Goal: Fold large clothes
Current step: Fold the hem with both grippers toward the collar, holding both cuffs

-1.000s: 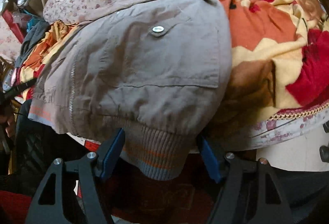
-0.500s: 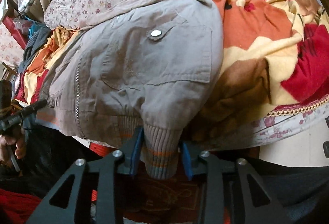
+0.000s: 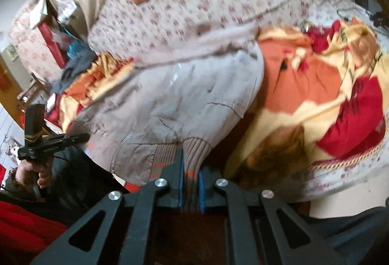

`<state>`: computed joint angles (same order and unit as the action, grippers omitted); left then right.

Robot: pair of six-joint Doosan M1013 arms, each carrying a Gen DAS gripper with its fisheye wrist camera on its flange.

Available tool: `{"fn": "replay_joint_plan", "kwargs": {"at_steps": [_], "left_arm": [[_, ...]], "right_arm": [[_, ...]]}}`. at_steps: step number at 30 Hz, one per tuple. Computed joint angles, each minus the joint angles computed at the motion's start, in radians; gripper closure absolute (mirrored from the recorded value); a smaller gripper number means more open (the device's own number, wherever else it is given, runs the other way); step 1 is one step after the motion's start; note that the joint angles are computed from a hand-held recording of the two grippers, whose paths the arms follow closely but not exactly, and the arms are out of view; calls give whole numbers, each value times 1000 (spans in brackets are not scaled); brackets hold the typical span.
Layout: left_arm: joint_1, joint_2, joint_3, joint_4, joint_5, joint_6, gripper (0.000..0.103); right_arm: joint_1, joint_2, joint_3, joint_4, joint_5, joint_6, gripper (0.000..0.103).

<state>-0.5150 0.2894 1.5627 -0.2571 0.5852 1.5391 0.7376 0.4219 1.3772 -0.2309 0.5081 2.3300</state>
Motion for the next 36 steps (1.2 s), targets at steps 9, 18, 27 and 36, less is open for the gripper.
{"fn": "replay_joint_plan", "kwargs": {"at_steps": [9, 18, 27, 36], "left_arm": [[-11, -71, 41, -31, -87, 92, 103], [10, -166, 20, -303, -67, 446, 103], [5, 60, -266, 145, 31, -18, 103], [40, 332, -648, 294, 249, -91, 103]], "right_arm": [[23, -65, 40, -180, -122, 85, 95], [63, -162, 55, -543, -146, 261, 95], [-37, 13, -196, -218, 49, 58, 94], [-127, 308, -631, -128, 271, -73, 94]]}}
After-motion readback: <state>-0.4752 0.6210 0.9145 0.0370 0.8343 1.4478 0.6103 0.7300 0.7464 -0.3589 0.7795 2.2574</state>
